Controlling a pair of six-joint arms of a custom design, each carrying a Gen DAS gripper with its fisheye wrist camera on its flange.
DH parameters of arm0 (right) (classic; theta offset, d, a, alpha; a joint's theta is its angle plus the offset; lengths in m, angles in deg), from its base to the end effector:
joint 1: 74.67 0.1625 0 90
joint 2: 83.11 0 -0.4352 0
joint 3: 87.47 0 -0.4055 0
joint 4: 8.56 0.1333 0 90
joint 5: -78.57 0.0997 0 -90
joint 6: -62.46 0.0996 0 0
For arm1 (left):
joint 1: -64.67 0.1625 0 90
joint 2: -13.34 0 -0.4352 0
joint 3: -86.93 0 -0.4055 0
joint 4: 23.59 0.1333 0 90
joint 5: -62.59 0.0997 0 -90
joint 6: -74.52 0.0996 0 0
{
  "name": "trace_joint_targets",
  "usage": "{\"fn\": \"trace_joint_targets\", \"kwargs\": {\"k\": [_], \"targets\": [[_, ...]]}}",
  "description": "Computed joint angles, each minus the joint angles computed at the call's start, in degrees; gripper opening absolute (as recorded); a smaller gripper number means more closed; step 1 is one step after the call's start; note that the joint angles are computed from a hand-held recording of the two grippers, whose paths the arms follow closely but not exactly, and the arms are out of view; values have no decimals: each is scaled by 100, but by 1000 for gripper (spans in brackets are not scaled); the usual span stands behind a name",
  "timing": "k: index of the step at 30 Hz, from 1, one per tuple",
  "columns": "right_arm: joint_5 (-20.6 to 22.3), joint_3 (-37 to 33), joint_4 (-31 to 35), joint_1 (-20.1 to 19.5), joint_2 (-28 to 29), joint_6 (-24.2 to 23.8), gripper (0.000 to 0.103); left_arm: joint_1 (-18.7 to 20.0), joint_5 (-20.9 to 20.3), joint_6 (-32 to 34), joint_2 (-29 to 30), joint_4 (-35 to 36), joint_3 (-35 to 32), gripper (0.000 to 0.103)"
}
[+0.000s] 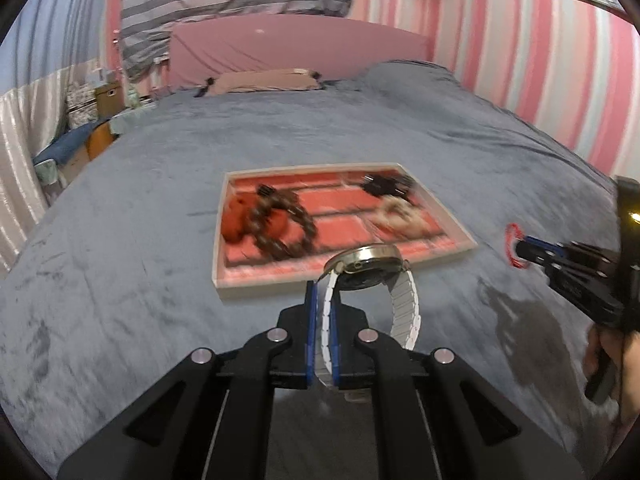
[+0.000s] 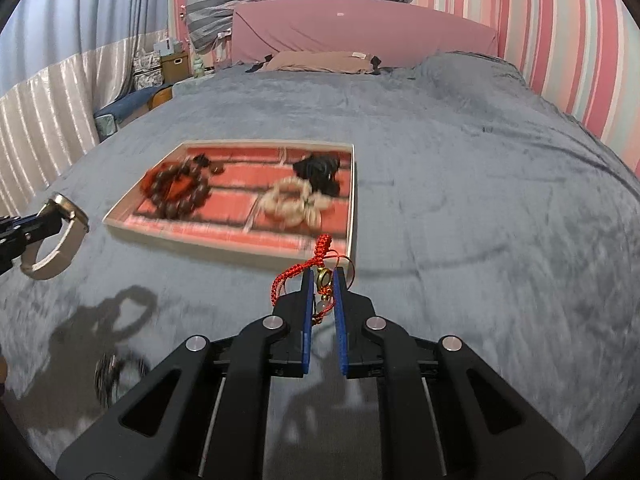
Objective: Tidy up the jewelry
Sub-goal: 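Carry the watch and red charm over the tray with both tools, then open both tools to release the watch and red charm into the tray, then move both tools toward the black cord bracelet and black hair tie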
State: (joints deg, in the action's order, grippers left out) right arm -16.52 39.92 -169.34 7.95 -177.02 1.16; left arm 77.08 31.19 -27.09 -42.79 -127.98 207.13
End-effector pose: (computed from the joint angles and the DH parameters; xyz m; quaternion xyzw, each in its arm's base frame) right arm 0.0659 -0.4602 0.3545 0.4165 -0.8501 0.2401 0.2150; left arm -0.3875 -0.3088 0.0496 0.0364 0.8168 -0.4415 0.3694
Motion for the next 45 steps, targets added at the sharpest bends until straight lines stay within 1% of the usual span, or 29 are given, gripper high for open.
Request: {"fn": "trace_joint_targets", "kwargs": {"k": [2, 5, 6, 10, 13, 15, 19, 20, 21, 22, 24, 25, 26, 27, 28, 29, 30, 32, 33, 35, 37, 39, 41, 43, 45], "targets": [[-166, -152, -235, 186, 355, 198, 11, 298, 151, -121, -71, 122, -8, 6], [-448, -417, -579, 434, 956, 490, 11, 784, 337, -118, -121, 40, 1, 6], [-517, -494, -667, 478, 1128, 544, 11, 977, 395, -102, -92, 85, -46, 6], [-870, -803, -997, 609, 1832, 612, 11, 1509, 524, 133, 24, -44, -111, 6], [-1093, -966, -1209, 603, 2282, 601, 11, 1818, 586, 323, 83, -251, -82, 6], [-1141, -1017, -1263, 573, 2434, 602, 11, 1949, 657, 463, 85, -466, -4, 6], [-1282, -1122, -1304, 543, 2667, 564, 11, 2059, 689, 573, 102, -717, 68, 7], [-1300, -1111, -1345, 541, 2691, 504, 10, 2066, 685, 593, 88, -789, 96, 9], [-1314, -1082, -1451, 537, 2712, 429, 10, 2061, 681, 579, 66, -821, 128, 10], [-1278, -1060, -1460, 531, 2699, 400, 14, 2041, 677, 583, 39, -866, 168, 10], [-1148, -1047, -1274, 514, 2594, 496, 25, 1966, 651, 546, 4, -780, 192, 10], [-1040, -1016, -1205, 501, 2497, 537, 39, 1895, 632, 473, -4, -643, 167, 10], [-967, -1009, -1104, 502, 2421, 559, 47, 1824, 625, 460, -22, -602, 177, 10], [-940, -986, -1073, 516, 2346, 572, 51, 1761, 622, 427, -38, -558, 178, 10], [-895, -949, -1061, 522, 2255, 564, 56, 1655, 619, 321, -73, -468, 190, 13], [-820, -914, -1001, 519, 2131, 568, 59, 1561, 618, 224, -98, -393, 190, 25], [-765, -892, -918, 518, 2018, 589, 61, 1421, 620, 1, -127, -172, 176, 42], [-689, -853, -708, 514, 1777, 615, 66, 1210, 630, -601, -116, 619, 10, 55], [-668, -825, -632, 515, 1668, 607, 66, 1070, 599, -827, -100, 986, -76, 55], [-633, -753, -482, 512, 1399, 556, 70, 895, 480, -931, -98, 1207, -161, 56], [-596, -728, -250, 500, 1158, 525, 71, 698, 325, -1144, -106, 1479, -245, 60], [-579, -706, 67, 483, 859, 531, 71, 507, 175, -1343, -107, 1718, -314, 68], [-537, -717, 447, 462, 551, 549, 72, 248, -29, -1554, -84, 2041, -414, 68], [-509, -721, 813, 438, 263, 511, 76, 41, -168, -1760, -56, 2268, -469, 72], [-505, -652, 1129, 383, -89, 337, 81, -173, -364, -2030, -2, 2499, -544, 76]]}}
